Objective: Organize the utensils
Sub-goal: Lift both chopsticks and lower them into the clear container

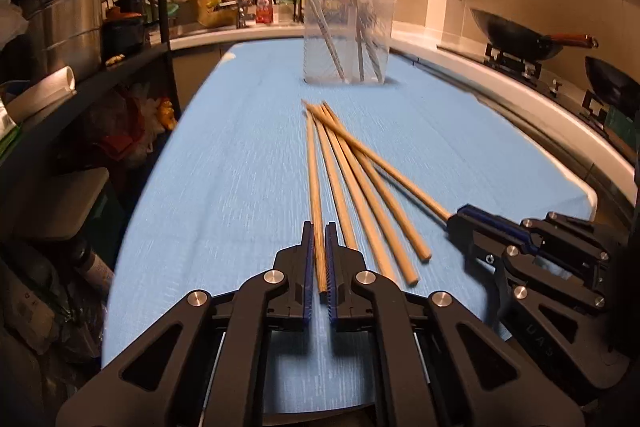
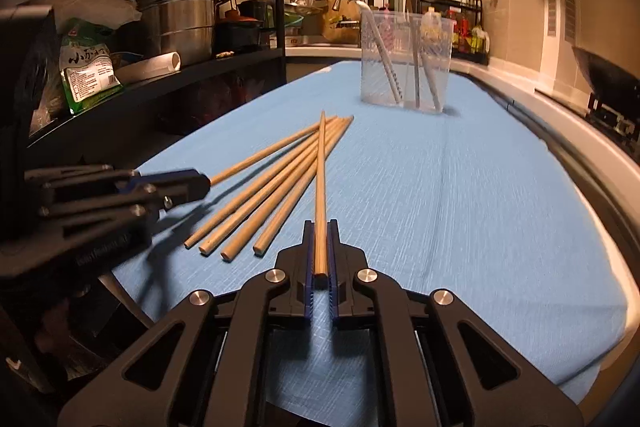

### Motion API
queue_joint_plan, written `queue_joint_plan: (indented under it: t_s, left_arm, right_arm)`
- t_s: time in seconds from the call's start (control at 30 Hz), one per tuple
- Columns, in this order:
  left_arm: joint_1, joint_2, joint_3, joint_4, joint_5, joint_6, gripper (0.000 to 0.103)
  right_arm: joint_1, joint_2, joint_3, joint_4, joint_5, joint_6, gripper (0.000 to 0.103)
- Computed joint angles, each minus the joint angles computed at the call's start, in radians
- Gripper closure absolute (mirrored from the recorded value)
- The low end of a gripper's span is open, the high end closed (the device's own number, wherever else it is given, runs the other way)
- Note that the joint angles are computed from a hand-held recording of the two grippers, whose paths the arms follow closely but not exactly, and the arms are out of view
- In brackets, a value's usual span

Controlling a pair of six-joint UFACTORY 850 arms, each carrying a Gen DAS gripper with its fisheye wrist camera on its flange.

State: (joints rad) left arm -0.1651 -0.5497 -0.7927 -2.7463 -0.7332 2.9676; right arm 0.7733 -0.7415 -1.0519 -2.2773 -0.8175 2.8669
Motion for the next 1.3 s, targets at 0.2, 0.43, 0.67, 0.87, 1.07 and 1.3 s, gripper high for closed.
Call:
queue_joint_plan:
  t_s: [0.2, 0.43, 0.67, 0.87, 1.07, 1.3]
  left_arm:
    - [0.025, 0.068, 0.019, 0.045, -0.020, -0.059, 0.098]
    - [0.006, 0.150, 0.031, -0.044, 0.005, 0.057, 0.098]
    - [0.022, 0.197, -0.006, 0.061, 0.073, -0.068, 0.098]
    - [0.036, 0.228, -0.044, 0.163, 0.123, -0.144, 0.098]
    - [0.038, 0.256, -0.065, 0.226, 0.152, -0.178, 0.098]
    - [0.021, 0.295, -0.086, 0.288, 0.210, -0.228, 0.098]
  right_arm:
    - [0.014, 0.041, 0.028, 0.035, -0.058, -0.046, 0.097]
    - [0.022, 0.111, 0.060, 0.089, -0.123, -0.116, 0.097]
    - [0.014, 0.159, 0.067, 0.107, -0.149, -0.170, 0.097]
    - [0.001, 0.187, 0.060, 0.116, -0.143, -0.203, 0.097]
    - [-0.013, 0.216, 0.049, 0.119, -0.119, -0.228, 0.097]
    - [-0.033, 0.261, 0.026, 0.143, -0.067, -0.275, 0.097]
